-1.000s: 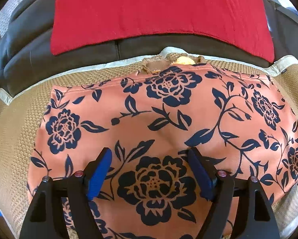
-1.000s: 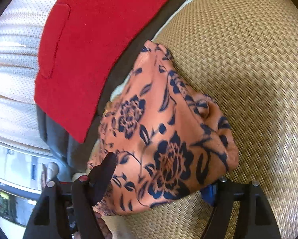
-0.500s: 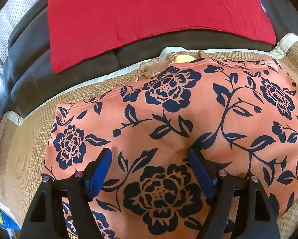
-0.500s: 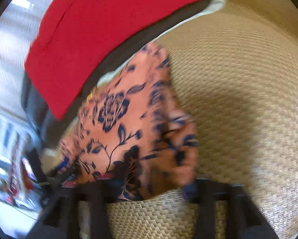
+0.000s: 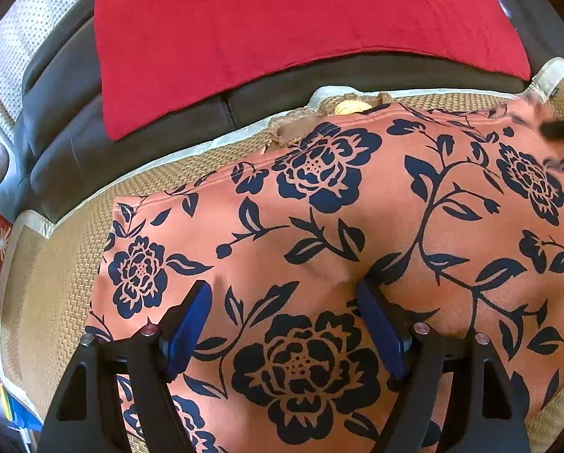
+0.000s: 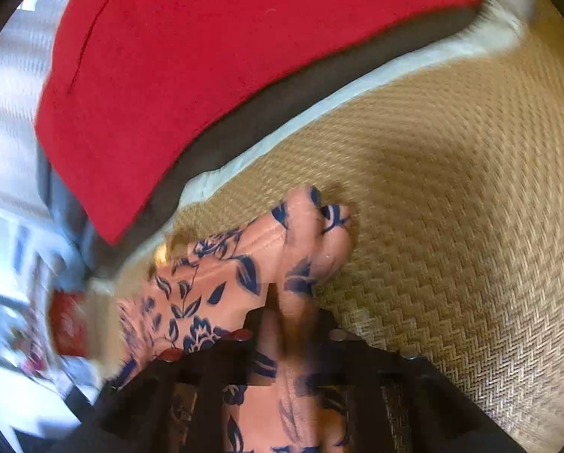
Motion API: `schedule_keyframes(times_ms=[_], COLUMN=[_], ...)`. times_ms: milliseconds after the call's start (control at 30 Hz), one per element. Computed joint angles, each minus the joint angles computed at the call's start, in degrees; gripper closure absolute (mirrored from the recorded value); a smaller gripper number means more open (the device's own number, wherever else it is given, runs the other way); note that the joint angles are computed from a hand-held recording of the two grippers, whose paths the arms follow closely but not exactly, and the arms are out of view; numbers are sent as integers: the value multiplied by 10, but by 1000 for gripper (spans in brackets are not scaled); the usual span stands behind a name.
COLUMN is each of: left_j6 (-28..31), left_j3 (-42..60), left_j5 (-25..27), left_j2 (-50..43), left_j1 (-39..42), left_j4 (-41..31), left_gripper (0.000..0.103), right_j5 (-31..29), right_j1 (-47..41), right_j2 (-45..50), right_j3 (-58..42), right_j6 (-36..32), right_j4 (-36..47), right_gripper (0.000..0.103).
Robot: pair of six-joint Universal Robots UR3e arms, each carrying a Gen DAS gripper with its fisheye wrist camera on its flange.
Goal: Fold small clothes
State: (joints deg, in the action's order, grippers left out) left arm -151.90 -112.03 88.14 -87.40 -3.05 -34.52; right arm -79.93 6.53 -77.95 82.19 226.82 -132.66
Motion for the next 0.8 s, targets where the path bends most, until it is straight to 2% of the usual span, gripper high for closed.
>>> schedule_keyframes(times_ms=[33,100,167,233,267,300,400,467,533,567,633,800], left_j6=[1,2,3,8,9,9,11,14,22,27,35,99], left_j3=[1,2,5,10,13,17,25,30,40,46,57,13], left_j5=[-5,-15,-17,-25,-32,-38,-45,-49,-60,-67,-90,-165], left_j2=[0,3,3,4,4,4,5,6,10,13,34,136], left_j1=[3,12,14,22,27,32,40,45,54,61,83,169], left_j4=[-3,-10,-16,-28,-35,-44,-60,-70,-91,-106,-149,-209], left_gripper=[22,22,22,22,22,22,22,22,22,23,23,23], right_j5=[-49,-124,-121,-117,-123,-142,-218,-234,-237,-246,-268,-274], right_j1=[28,67,61,58,63,79,144,186,238,267,324,368], right_j2=[16,30,24,6,-8,-22,-63,-82,-94,-90,-83,-60], right_j3=[-55,-101,-69,-22,-2,8,17,29,58,77,129,268], right_j6=[-12,3,26,57,70,91,136,167,200,222,286,449], right_j4=[36,73,82,76,64,55,42,5,-59,-103,-184,-352], right_gripper=[93,92,86,65,39,31,31,31,29,25,21,20])
